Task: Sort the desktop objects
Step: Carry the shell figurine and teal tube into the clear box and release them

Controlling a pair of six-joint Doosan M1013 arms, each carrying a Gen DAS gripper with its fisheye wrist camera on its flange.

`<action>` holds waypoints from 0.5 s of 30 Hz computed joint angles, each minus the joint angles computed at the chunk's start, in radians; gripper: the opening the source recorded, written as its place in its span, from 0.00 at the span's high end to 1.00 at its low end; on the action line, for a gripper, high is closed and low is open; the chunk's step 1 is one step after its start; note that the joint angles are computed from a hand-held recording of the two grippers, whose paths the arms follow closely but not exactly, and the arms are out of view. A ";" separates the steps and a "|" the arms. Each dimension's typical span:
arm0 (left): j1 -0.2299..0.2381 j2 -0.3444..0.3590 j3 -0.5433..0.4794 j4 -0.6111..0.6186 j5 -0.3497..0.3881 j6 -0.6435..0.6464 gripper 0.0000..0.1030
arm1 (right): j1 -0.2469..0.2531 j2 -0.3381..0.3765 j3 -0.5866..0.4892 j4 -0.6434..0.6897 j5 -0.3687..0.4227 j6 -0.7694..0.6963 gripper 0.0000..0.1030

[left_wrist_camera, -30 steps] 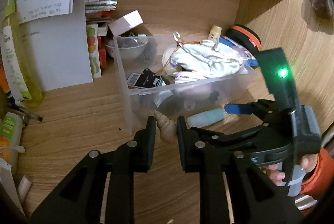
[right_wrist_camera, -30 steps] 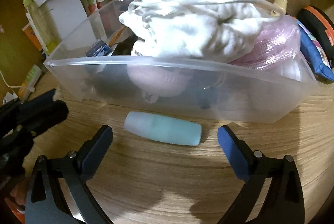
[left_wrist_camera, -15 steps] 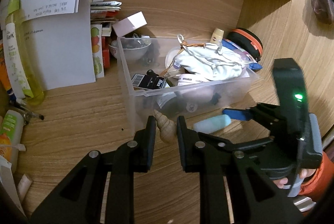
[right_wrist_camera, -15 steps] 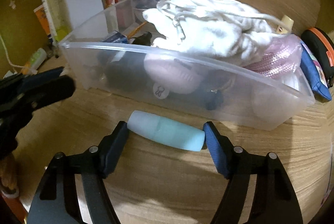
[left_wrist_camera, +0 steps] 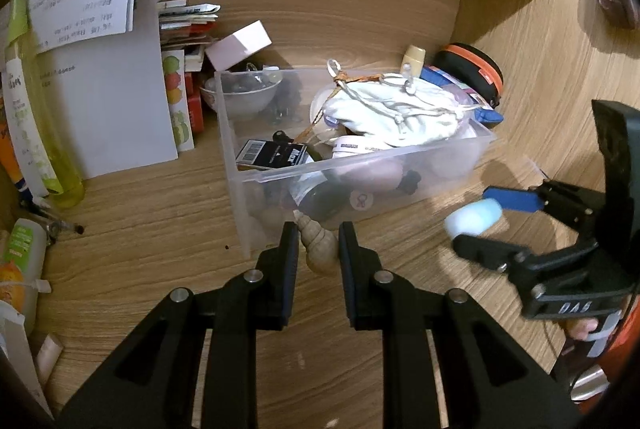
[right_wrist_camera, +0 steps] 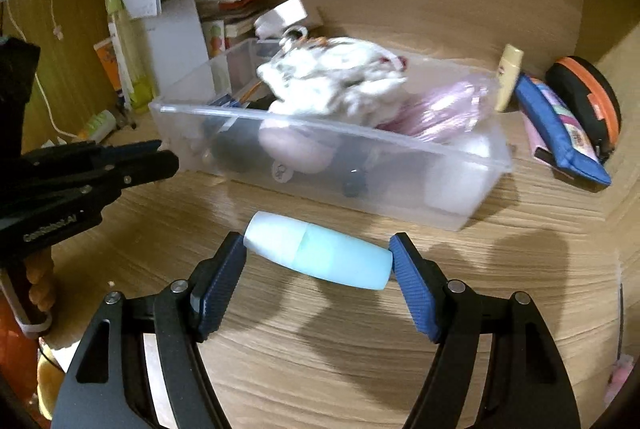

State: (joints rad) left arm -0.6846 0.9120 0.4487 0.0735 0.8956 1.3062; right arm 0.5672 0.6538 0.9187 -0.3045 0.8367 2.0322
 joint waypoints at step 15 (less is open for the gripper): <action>-0.010 0.097 -0.251 0.025 0.045 0.006 0.81 | -0.039 -0.032 -0.005 -0.027 -0.103 0.011 0.31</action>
State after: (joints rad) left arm -0.6944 1.0089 0.1979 0.0982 0.9409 1.3119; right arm 0.5282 0.6217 0.9133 -0.3313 0.7339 2.0435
